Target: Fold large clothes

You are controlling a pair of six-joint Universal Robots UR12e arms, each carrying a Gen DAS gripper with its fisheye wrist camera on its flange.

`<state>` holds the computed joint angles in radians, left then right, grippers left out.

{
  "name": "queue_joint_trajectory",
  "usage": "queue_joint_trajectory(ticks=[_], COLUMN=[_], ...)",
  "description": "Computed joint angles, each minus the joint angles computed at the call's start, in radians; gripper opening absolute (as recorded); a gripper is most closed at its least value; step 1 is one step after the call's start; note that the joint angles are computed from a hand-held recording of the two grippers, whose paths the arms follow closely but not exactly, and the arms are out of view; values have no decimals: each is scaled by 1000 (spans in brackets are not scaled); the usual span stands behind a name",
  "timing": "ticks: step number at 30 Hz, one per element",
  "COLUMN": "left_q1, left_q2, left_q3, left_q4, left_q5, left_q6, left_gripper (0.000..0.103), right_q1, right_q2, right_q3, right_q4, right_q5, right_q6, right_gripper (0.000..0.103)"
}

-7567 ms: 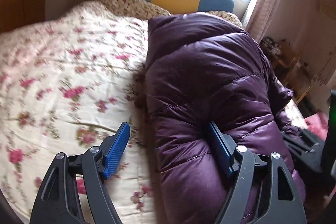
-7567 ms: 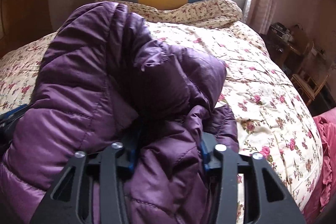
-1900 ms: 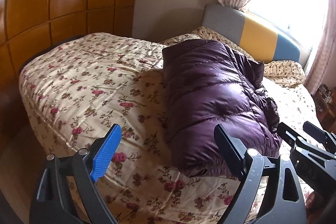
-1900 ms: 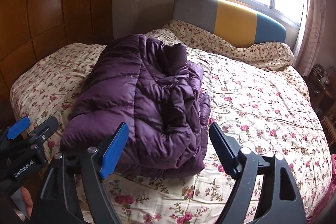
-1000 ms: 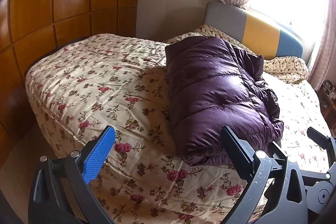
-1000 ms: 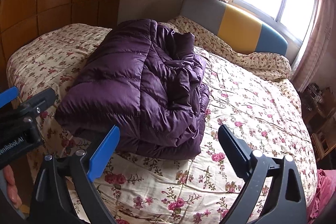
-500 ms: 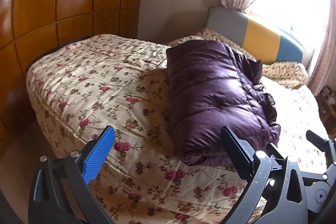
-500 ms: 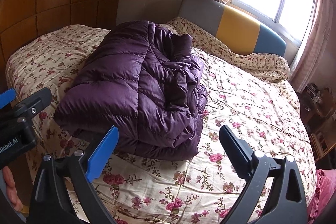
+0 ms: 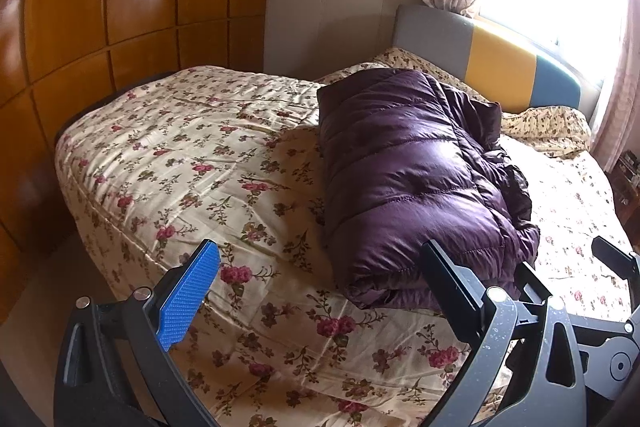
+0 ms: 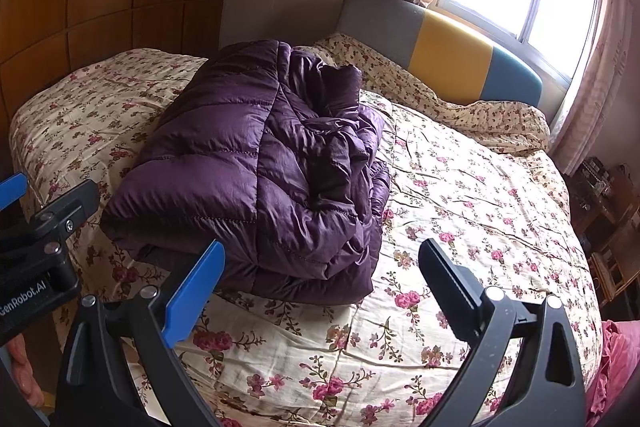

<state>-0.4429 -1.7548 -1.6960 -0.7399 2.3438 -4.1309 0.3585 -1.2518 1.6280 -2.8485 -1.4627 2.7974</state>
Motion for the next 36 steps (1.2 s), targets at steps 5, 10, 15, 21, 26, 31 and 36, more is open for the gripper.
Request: queue_joint_trajectory(ticks=[5, 10, 15, 21, 26, 31, 36], left_q1=[-2, -5, -6, -9, -12, -13, -12], left_q2=[0, -2, -3, -7, -11, -16, -17], left_q3=[1, 4, 5, 13, 16, 22, 23], left_q4=[9, 15, 20, 4, 6, 2, 9], left_q5=[-5, 1, 0, 7, 15, 16, 8], left_q6=[5, 12, 14, 14, 23, 37, 46], left_gripper=[99, 99, 99, 99, 99, 98, 94], right_q1=[-2, -3, -4, -3, -3, -4, -5], right_q2=[1, 2, 3, 7, 10, 13, 16], right_q3=[-2, -4, -5, -9, -13, -15, -16], right_q4=[1, 6, 7, 13, 17, 18, 17], right_q5=[0, 1, 1, 1, -1, -3, -7], right_q6=[3, 7, 11, 16, 22, 30, 33], right_gripper=[97, 98, 98, 100, 100, 100, 100])
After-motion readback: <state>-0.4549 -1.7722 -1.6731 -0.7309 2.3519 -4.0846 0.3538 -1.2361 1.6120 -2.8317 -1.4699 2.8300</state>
